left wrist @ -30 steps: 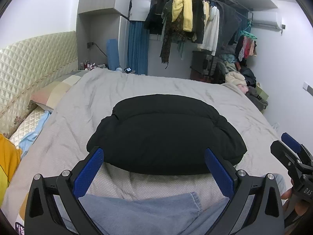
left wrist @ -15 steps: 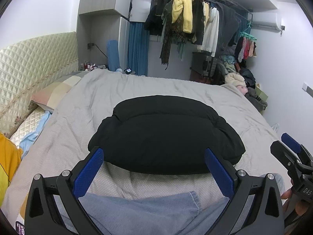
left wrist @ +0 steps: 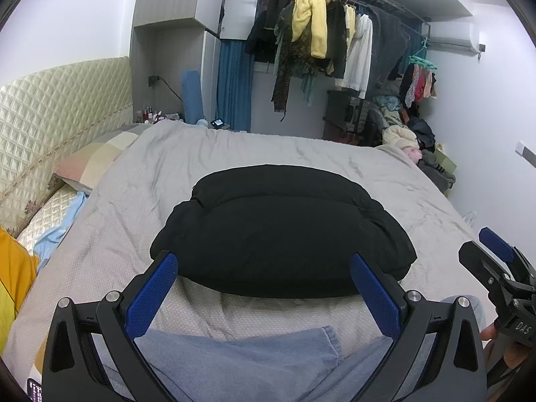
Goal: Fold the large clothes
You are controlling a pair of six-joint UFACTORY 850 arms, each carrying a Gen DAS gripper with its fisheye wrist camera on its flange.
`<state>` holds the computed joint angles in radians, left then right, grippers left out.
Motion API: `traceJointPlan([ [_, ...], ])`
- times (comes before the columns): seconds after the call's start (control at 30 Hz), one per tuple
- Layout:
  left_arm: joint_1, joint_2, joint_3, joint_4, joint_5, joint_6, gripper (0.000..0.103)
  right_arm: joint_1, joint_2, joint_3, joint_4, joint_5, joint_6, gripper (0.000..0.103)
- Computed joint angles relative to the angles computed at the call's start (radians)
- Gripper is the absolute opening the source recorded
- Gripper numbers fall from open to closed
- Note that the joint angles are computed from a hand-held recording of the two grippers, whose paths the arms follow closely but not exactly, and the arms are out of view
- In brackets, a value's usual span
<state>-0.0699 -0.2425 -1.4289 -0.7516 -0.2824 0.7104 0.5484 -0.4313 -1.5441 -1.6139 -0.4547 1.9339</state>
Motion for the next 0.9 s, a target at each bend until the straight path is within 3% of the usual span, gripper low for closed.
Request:
traceJointPlan([
  [0.9,0.002,0.026,0.016,-0.011,-0.014,0.013,0.103,0.006,0.006,0.004,0.015,-0.011,-0.025,0.103],
])
